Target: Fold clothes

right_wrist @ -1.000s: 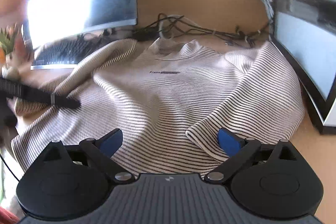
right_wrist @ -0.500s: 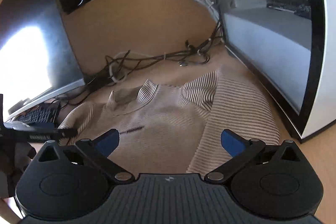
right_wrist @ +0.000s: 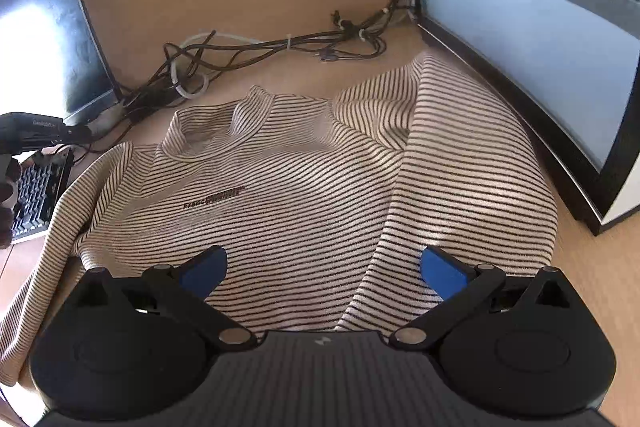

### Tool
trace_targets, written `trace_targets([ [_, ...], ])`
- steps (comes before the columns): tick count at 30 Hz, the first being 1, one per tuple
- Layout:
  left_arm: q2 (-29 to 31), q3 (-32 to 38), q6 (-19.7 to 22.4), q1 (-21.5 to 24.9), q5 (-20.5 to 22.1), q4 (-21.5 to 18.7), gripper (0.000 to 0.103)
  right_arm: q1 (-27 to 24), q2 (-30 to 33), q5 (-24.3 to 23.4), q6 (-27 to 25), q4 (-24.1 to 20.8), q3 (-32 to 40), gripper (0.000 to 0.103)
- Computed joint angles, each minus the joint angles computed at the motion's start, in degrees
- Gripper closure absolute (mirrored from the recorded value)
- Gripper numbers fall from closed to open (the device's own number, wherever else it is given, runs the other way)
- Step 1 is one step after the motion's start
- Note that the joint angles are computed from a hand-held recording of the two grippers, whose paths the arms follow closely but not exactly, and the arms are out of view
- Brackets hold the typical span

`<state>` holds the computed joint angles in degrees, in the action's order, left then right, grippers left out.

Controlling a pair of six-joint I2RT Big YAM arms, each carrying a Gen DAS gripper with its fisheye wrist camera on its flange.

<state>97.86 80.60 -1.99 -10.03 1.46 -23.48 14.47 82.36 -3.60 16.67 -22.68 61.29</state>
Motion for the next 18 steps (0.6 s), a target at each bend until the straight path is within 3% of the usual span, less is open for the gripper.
trace_targets([
  [3, -3.0, -3.5, -0.8, -0.5, 5.1, 0.7, 0.053, -0.5, 0.1, -1.4, -1.2, 0.9, -0.5, 0.000],
  [5, -3.7, -4.3, -1.1, -1.0, 6.7, -0.5, 0.051, -0.9, 0.2, -2.6, -1.4, 1.4, -0.6, 0.000],
  [7, -4.1, -5.1, -2.0, -1.2, 8.5, -1.1, 0.041, -1.1, 0.8, -3.2, -1.7, 0.1, 0.4, 0.000],
  [8, -4.3, -5.4, -2.7, -1.2, 9.4, -1.3, 0.028, -1.0, 1.3, -3.3, -2.8, -1.9, 1.5, 0.000],
  [12, -3.5, -5.1, -3.6, -1.6, 9.9, -2.2, 0.019, -1.6, 2.6, -5.2, -4.8, -7.9, 5.6, 0.004],
  [14, -2.6, -4.1, -2.9, -1.7, 9.3, -2.8, 0.015, -1.9, 2.1, -6.8, -6.6, -6.3, 6.4, 0.016],
  [16, -1.9, -3.6, -2.5, -2.0, 8.2, -3.1, 0.013, -1.7, 1.4, -6.0, -9.7, -3.1, 7.2, 0.017],
  [18, -0.9, -2.8, -1.9, -2.3, 6.9, -3.3, 0.011, -1.8, 2.1, -5.4, -12.9, -1.1, 9.7, 0.026],
])
